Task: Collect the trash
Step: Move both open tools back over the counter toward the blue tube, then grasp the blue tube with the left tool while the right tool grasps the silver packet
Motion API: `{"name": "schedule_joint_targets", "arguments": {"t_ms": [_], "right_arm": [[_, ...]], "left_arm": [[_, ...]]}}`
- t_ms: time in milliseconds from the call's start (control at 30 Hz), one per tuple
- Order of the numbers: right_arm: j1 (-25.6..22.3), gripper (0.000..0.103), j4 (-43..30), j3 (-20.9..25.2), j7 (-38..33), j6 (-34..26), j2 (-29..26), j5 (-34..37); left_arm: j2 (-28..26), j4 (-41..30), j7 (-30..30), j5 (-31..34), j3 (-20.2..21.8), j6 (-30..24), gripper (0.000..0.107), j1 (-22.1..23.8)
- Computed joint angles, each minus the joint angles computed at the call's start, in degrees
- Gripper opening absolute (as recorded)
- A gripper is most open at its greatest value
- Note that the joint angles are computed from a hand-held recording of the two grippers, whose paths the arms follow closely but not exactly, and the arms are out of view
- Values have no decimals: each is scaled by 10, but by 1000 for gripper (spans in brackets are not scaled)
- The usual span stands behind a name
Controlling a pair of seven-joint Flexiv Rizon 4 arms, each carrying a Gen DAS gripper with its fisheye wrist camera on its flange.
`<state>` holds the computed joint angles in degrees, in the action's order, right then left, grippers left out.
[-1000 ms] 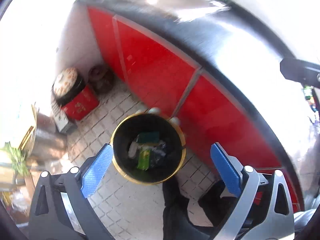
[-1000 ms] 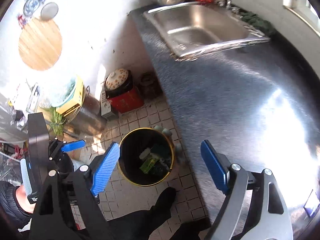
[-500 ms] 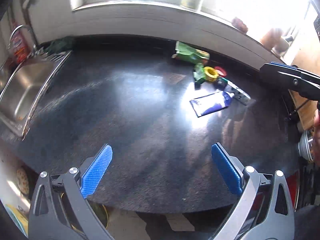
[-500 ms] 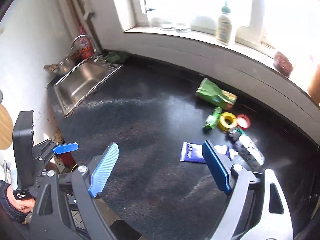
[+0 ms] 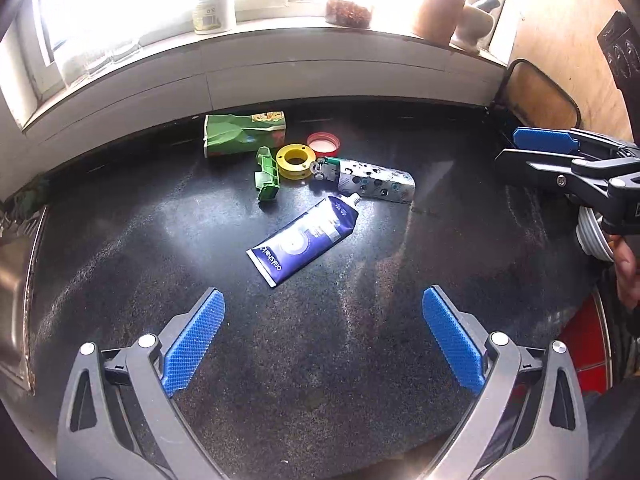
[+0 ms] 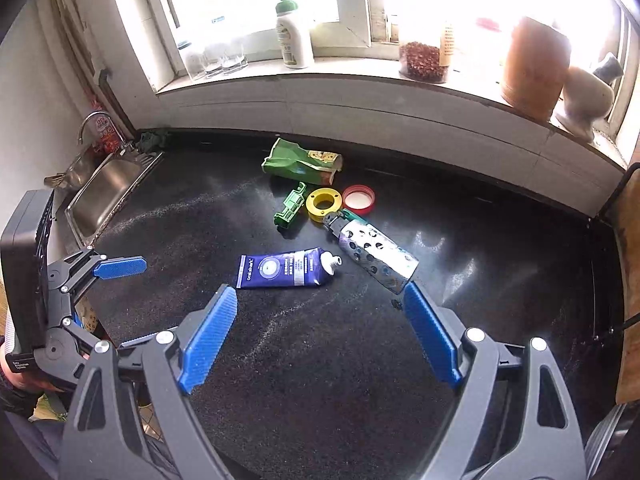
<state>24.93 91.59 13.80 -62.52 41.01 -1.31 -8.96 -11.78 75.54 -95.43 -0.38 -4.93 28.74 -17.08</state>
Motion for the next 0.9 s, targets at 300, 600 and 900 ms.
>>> {"name": "schedule_joint_targets", "arguments": {"t_ms": [300, 600, 900], "right_arm": [[-19, 83, -11, -13, -77, -12, -26, 52], [-35, 83, -62, -21, -181, -37, -112, 88], [-42, 83, -130, -27, -255, -88, -203, 85]], "left_arm": [[-64, -43, 38, -5, -4, -2, 96, 0], [-157, -102, 131, -19, -4, -3, 96, 1], [-234, -175, 255, -36, -3, -61, 96, 6]]}}
